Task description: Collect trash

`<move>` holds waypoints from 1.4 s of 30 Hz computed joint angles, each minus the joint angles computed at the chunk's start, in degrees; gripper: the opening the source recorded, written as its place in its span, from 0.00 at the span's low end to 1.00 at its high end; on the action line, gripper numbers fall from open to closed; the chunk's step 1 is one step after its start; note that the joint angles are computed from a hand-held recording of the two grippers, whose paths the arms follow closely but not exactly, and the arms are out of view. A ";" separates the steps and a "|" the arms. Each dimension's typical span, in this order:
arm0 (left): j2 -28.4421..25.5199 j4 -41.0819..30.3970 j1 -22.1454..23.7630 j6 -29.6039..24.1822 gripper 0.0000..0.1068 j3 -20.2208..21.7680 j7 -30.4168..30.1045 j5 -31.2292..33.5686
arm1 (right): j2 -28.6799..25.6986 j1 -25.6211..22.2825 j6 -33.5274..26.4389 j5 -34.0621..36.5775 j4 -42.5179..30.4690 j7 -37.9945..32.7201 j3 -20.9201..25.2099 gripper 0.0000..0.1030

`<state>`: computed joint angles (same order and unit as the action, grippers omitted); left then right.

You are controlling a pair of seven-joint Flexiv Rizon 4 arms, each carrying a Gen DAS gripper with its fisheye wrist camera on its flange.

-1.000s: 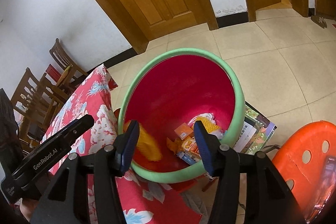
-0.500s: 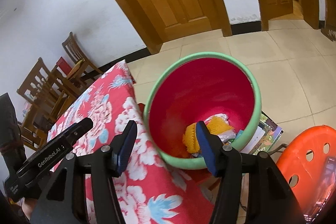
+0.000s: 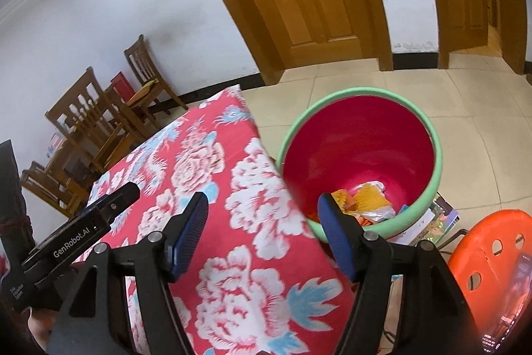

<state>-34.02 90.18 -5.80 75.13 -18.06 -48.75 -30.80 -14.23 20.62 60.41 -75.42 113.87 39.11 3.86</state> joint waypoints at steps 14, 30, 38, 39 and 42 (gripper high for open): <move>3.59 5.42 2.68 5.04 0.70 1.18 -3.37 0.18 | -2.11 3.85 -3.23 0.93 -4.19 -5.10 0.35 0.87; 5.74 9.92 6.35 9.28 0.70 -1.36 -3.47 -0.73 | -2.80 6.65 -7.05 1.01 -6.15 -7.07 0.57 0.88; 6.47 11.31 8.21 10.92 0.70 -3.87 -2.32 -1.56 | -2.76 6.82 -7.38 1.12 -6.33 -7.35 0.57 0.88; 6.53 11.40 8.34 11.02 0.70 -4.04 -2.22 -1.61 | -2.73 6.87 -7.52 1.19 -6.36 -7.43 0.60 0.88; 6.62 11.55 8.68 11.11 0.70 -4.47 -1.91 -1.80 | -2.74 6.86 -7.41 1.18 -6.36 -7.39 0.61 0.88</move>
